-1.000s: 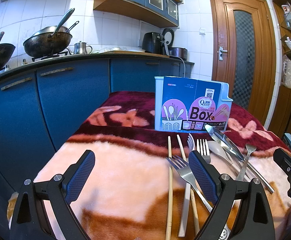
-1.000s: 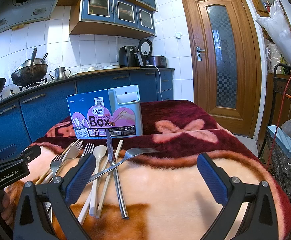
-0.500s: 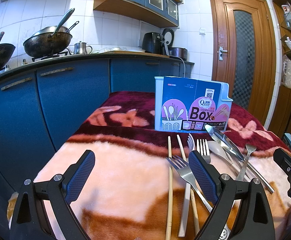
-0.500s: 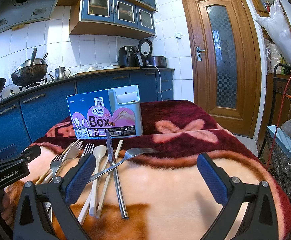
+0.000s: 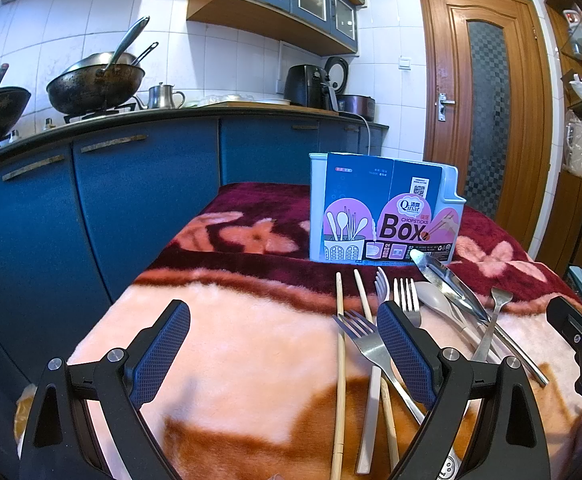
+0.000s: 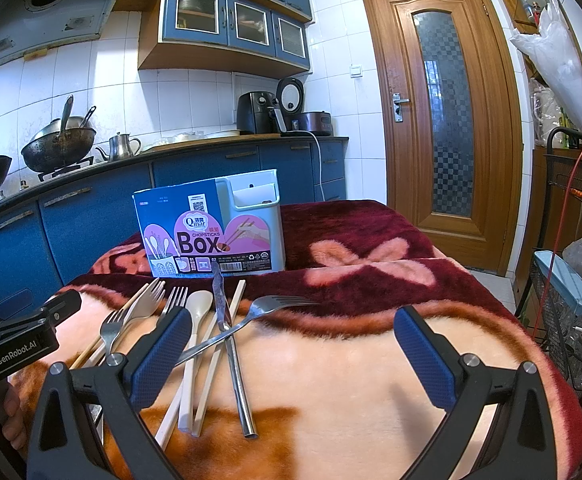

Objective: Organize utensils

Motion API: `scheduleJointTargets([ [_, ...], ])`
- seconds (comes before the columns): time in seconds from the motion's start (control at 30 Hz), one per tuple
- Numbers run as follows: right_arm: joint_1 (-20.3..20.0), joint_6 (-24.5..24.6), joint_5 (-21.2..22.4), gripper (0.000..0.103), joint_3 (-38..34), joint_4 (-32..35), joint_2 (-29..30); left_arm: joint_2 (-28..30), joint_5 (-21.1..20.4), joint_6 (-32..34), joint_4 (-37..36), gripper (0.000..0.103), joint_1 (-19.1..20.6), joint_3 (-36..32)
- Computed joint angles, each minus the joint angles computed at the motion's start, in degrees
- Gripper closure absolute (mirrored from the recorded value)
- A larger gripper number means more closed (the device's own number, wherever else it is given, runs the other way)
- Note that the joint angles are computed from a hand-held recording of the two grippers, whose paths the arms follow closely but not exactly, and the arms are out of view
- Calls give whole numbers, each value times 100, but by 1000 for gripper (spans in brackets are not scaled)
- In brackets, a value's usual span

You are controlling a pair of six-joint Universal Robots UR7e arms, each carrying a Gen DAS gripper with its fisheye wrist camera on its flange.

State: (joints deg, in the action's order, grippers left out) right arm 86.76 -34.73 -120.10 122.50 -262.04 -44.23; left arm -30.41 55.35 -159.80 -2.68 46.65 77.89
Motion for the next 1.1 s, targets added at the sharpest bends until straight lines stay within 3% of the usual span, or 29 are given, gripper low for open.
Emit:
scheduleJointTargets([
  [0.3,-53,155,33,0,76,57,-65,-23,5,-18,90,8,14,-48],
  [0.47,13,367,-159,0,95,458,-213,-45,19,-115,299,8,30,-133],
  [0.73,90,772,-447,0,168,1565,-632,151,-184,-295,1124,8,101,-735],
  [0.93,88,1391,-542,0,246,2789,-1127,388,-218,-303,1993,8,134,-1381],
  [1.1,55,1975,-478,10,238,3942,-1534,802,-214,-451,3043,8,135,-2190],
])
